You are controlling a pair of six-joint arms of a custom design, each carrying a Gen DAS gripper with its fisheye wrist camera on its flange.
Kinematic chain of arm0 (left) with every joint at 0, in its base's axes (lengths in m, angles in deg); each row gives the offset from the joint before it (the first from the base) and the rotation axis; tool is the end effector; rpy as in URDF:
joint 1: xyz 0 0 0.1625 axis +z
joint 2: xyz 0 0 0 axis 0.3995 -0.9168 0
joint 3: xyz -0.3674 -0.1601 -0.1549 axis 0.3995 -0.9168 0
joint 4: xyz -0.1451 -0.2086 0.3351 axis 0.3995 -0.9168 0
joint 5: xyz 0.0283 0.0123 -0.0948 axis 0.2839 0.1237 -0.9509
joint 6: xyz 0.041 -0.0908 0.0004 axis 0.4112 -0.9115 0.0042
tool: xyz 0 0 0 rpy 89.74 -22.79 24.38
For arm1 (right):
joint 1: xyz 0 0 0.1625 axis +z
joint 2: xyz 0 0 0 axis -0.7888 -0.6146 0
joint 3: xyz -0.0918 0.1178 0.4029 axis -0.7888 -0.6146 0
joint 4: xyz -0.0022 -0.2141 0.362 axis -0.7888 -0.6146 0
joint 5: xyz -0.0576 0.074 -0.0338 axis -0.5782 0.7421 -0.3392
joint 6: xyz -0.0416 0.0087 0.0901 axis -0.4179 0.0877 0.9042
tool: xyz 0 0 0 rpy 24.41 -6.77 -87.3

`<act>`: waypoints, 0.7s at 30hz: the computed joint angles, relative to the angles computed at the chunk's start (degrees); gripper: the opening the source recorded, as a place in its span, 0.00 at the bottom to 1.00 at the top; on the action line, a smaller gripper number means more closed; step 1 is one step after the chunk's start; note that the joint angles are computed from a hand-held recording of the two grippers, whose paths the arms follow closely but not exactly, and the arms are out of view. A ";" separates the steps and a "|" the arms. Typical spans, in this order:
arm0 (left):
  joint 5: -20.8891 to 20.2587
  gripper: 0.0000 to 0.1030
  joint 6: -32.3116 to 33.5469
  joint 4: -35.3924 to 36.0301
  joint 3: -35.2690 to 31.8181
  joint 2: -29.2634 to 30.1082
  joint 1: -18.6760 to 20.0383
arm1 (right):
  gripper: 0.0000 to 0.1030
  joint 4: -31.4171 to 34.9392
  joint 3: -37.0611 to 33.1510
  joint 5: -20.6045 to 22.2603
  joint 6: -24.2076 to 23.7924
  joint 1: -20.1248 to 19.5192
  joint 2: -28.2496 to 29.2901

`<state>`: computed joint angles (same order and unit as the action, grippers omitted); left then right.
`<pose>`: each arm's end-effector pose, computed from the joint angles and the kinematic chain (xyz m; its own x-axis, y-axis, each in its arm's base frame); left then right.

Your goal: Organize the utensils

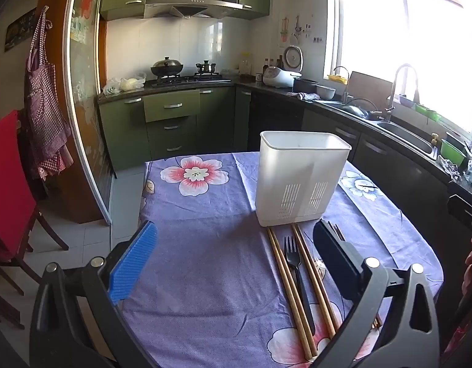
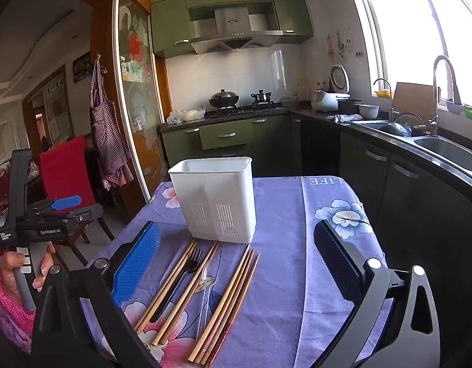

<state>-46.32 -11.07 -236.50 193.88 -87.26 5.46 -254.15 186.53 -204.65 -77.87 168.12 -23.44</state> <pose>-0.3860 -0.4439 0.2216 -0.6625 0.4651 -0.5872 0.7434 0.5043 -0.4393 0.2133 -0.2808 0.3640 -0.8087 0.0817 0.5826 -0.5227 0.3547 -0.7752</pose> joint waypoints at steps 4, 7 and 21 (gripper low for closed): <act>-0.21 0.94 1.54 -2.49 0.63 -0.68 0.12 | 0.96 -0.27 -0.05 -0.47 -0.21 0.17 0.25; -0.65 0.94 0.76 1.13 -1.66 -0.04 0.95 | 0.96 -1.07 -0.40 -0.99 -0.69 0.34 0.91; 0.50 0.94 0.88 -1.69 0.94 -0.57 -0.45 | 0.96 -3.75 -0.28 -2.40 -2.04 1.27 1.71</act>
<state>-45.83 -10.19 -238.19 194.82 -87.82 5.00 -257.90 186.25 -207.05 -79.91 169.38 -21.73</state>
